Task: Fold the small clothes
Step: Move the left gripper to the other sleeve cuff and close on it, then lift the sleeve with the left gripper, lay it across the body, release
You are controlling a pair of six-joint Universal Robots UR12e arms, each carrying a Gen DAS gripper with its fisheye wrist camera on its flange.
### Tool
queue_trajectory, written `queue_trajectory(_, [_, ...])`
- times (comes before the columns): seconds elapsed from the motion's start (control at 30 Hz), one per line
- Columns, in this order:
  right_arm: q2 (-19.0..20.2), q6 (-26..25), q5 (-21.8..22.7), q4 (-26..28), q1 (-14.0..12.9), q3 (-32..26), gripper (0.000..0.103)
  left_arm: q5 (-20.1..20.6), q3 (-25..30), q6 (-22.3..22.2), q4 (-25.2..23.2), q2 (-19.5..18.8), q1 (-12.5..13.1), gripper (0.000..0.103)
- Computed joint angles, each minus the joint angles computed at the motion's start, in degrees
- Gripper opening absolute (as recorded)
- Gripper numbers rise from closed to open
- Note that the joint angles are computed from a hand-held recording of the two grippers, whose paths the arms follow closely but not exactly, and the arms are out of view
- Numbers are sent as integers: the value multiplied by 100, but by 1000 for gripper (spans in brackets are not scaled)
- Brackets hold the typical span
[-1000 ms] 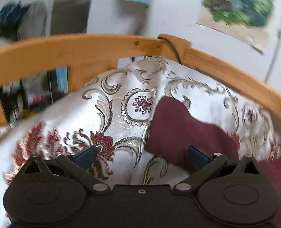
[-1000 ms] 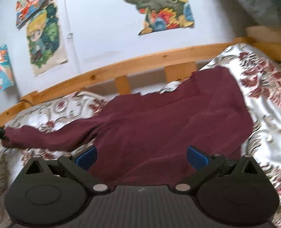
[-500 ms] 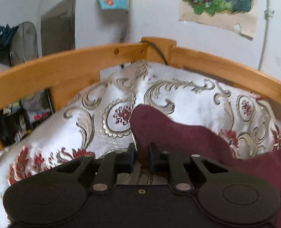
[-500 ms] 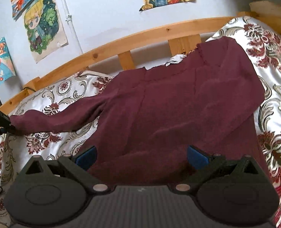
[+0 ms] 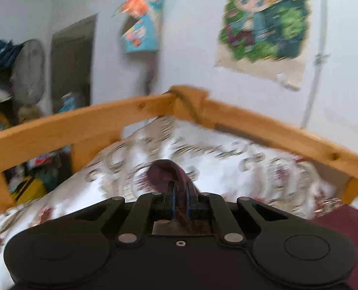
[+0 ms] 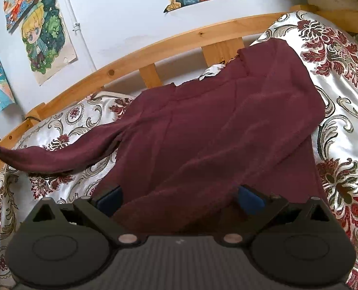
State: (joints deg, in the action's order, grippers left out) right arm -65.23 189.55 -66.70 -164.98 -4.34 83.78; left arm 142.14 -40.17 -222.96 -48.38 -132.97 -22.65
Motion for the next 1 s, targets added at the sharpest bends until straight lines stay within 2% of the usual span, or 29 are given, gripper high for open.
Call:
queue_trajectory(0.03, [-4, -7, 18, -5, -3, 5, 103, -63, 55, 306, 387, -64, -28, 8])
queue_trajectory(0.1, [-10, -31, 45, -38, -10, 12, 103, -161, 261, 782, 857, -212, -81, 7])
queue_trajectory(0.2, [-15, -56, 56, -108, -30, 14, 103, -586, 749, 1807, 1686, -527, -167, 7])
queue_trajectory(0.3, [-12, -11, -70, -221, -54, 1, 103, -1166, 1359, 2695, 2134, -877, -245, 7])
queue_trajectory(0.37, [-8, 18, -192, -302, -70, -6, 103, -1653, 1774, 3102, 2321, -1111, -289, 8])
queue_trajectory(0.57, [41, 35, -701, -501, -131, -76, 103, -3062, 2801, 3672, 2132, -1707, -445, 8])
queue_trajectory(0.73, [75, 225, -1136, -574, -228, -106, 103, -4085, 2963, 4016, 1743, -1885, -549, 8])
queue_trajectory(0.87, [91, 345, -1380, -580, -310, -120, 103, -4567, 3123, 3981, 1194, -2023, -599, 8])
queue_trajectory(0.9, [96, 350, -1440, -582, -323, -125, 103, -4645, 3342, 3938, 982, -2142, -600, 8])
queue_trajectory(0.93, [97, 349, -1504, -586, -335, -126, 103, -4741, 3320, 3896, 873, -2143, -602, 8])
queue_trajectory(1.0, [97, 376, -1604, -587, -356, -125, 103, -4787, 2800, 3836, 1015, -1910, -630, 8])
